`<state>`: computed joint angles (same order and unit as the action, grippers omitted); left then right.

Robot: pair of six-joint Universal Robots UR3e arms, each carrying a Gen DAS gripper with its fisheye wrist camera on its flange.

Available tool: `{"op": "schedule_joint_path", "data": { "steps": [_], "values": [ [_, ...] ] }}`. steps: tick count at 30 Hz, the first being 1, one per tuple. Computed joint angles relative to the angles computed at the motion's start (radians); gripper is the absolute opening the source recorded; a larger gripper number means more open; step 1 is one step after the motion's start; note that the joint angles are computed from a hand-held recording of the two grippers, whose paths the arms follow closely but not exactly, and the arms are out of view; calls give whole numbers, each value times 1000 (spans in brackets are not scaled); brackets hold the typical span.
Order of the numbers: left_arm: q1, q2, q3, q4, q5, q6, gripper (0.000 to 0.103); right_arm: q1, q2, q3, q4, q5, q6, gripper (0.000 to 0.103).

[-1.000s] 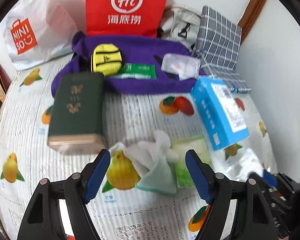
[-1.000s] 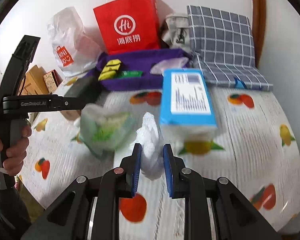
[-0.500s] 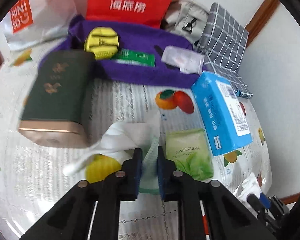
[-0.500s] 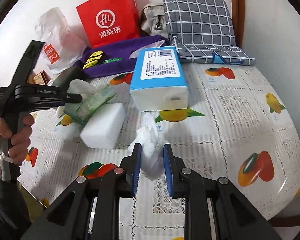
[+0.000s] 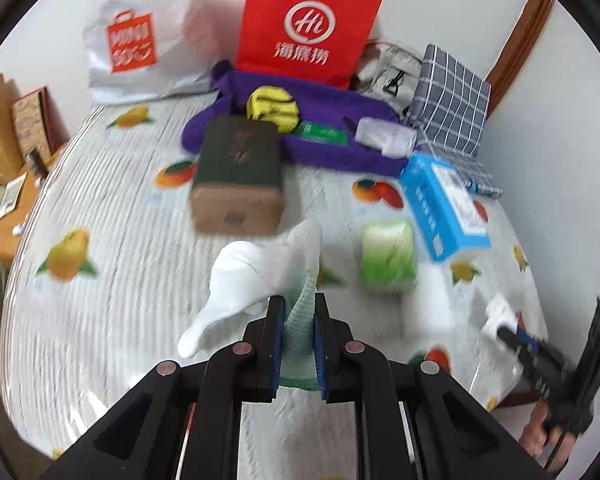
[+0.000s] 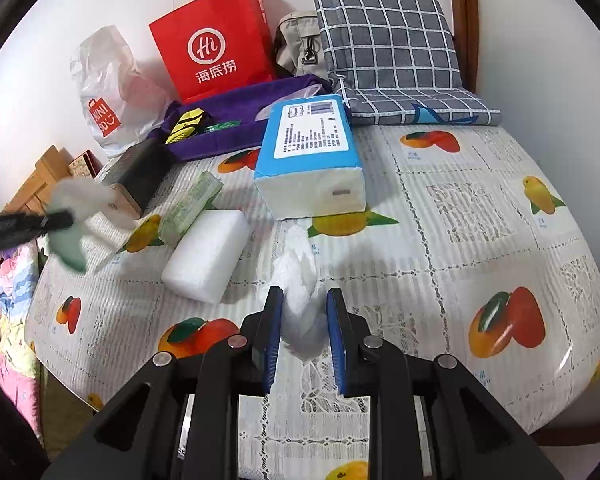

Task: Organize soft objects
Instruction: 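Grasp the white glove with green cloth using the left gripper while the right holds its glove, then carry both white gloves up toward the purple towel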

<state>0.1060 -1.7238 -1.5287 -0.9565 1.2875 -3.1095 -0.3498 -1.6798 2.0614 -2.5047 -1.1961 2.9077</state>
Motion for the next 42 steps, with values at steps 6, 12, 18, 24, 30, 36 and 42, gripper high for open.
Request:
{"op": "schedule_joint_path", "data": {
  "steps": [6,12,18,24,30,36,42],
  "values": [
    [2,35,-148,4,71,21,15,6,-15,25,1,10,-7,22],
    [2,66,-227,124,134,4,58,6,-18,56,-30,3,-15,22],
    [-64,-33,-185,250,284,-13,78,-7,22,53,-48,-10,-12,22],
    [-70,-160,-132,298,259,-71,76,-2,47,45,-48,-5,-18,22],
    [-84,-176,-151,372,253,-64,29,-7,81,24,-48,-7,-25,22],
    [-79,-168,-143,338,222,-63,24,-15,131,17,-56,17,-36,23],
    [-108,-177,-121,315,254,-53,24,-5,151,13,-57,3,-79,33]
  ]
}}
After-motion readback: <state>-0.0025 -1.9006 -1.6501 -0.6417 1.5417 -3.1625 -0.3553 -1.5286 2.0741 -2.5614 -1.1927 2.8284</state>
